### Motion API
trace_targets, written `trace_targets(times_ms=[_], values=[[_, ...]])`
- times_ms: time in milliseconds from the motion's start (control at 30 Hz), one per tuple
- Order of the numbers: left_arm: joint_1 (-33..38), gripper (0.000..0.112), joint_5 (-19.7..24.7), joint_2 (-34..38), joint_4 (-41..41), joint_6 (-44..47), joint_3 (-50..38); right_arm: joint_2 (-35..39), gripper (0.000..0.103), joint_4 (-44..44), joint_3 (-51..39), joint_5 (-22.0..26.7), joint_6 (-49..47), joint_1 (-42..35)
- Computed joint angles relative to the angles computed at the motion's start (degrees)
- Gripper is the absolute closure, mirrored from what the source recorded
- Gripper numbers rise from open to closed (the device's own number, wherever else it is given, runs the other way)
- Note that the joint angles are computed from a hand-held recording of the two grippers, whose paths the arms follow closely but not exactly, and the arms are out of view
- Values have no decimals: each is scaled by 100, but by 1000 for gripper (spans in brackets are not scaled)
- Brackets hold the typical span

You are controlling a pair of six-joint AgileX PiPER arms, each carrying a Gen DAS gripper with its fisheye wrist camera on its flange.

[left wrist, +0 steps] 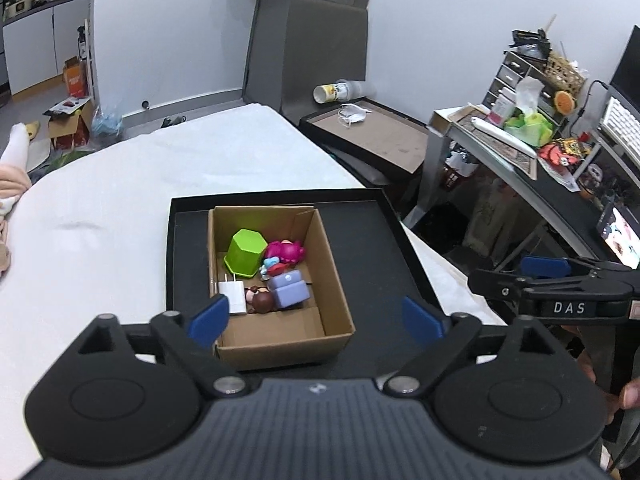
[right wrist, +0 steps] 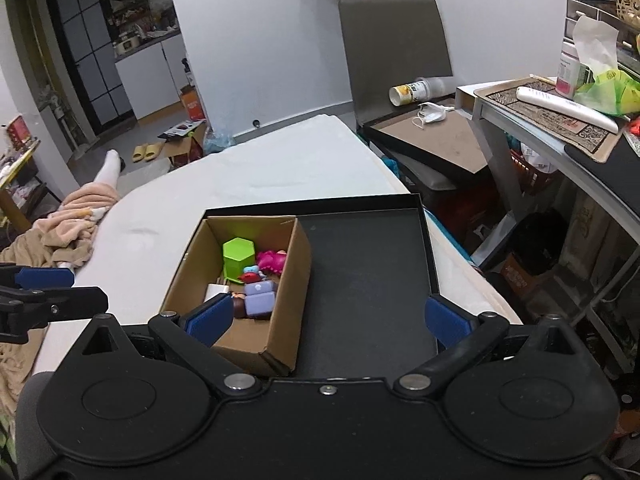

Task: Organize rigid objects
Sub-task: 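Lower the box onto the tray with the left tool while the right tool withdraws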

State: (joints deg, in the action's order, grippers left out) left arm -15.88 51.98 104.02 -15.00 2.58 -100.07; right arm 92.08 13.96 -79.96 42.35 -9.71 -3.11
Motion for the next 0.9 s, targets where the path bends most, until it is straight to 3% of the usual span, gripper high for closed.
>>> trace_targets(times_ms=[233,900], values=[[-135,14,65,-450,182,-241,214,-266,0,437,-126,623,-266,-260],[-141,14,-223,-1425,310,-273,1154,-940,0,251,192,1151,-171,-442]])
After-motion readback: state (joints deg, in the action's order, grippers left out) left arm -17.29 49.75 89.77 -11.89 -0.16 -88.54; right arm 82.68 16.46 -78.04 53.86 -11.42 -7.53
